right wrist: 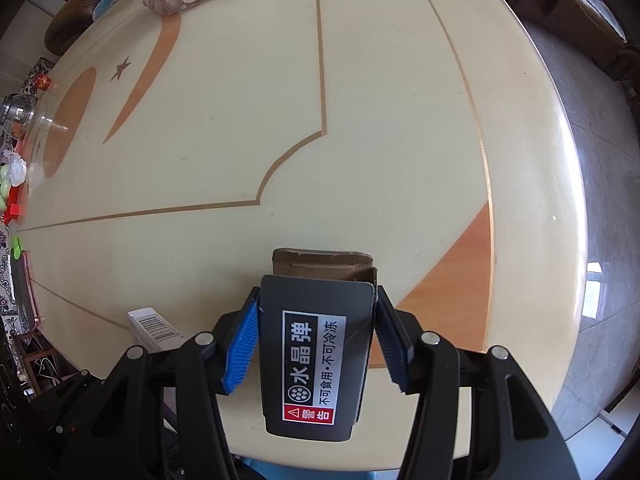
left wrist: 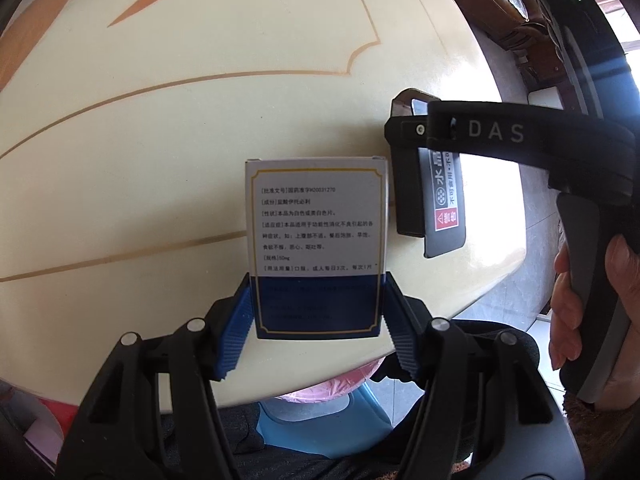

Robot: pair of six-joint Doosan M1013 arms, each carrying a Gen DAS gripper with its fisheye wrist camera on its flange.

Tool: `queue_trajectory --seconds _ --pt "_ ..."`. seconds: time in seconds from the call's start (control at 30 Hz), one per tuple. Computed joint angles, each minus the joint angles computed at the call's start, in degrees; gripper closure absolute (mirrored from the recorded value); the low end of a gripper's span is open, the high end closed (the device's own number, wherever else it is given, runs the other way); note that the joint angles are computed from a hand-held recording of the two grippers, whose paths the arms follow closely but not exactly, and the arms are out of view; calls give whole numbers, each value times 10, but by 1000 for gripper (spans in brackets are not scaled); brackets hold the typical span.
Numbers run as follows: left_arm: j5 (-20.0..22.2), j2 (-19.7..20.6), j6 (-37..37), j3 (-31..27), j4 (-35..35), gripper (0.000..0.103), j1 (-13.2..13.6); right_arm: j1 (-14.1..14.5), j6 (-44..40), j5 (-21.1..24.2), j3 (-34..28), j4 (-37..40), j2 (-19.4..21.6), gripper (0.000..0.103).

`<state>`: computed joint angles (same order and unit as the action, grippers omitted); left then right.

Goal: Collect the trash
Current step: 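Lift both boxes off the table and carry them over the pink bin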

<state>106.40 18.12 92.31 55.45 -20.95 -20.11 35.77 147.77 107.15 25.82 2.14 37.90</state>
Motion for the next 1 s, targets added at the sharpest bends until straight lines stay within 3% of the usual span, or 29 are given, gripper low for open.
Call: queue_trajectory --seconds 0.2,0.37,0.43,0.57,0.77,1.0 --pt "-2 -4 1 -7 11 43 0 2 -10 -3 22 -15 -17 50" --pt "-2 -6 -6 -17 24 43 -4 15 -19 22 -12 -40 -6 50" --pt "-2 -8 -7 -23 25 43 -3 18 -19 45 -70 -43 22 50" --pt "-3 -14 -6 -35 33 43 -5 20 -27 56 -93 -60 19 50" --pt "-8 -28 -1 -44 46 43 -12 29 -52 10 -27 -80 -37 50" --pt "-21 -55 12 -32 69 43 -18 62 -98 24 -40 -122 -56 50"
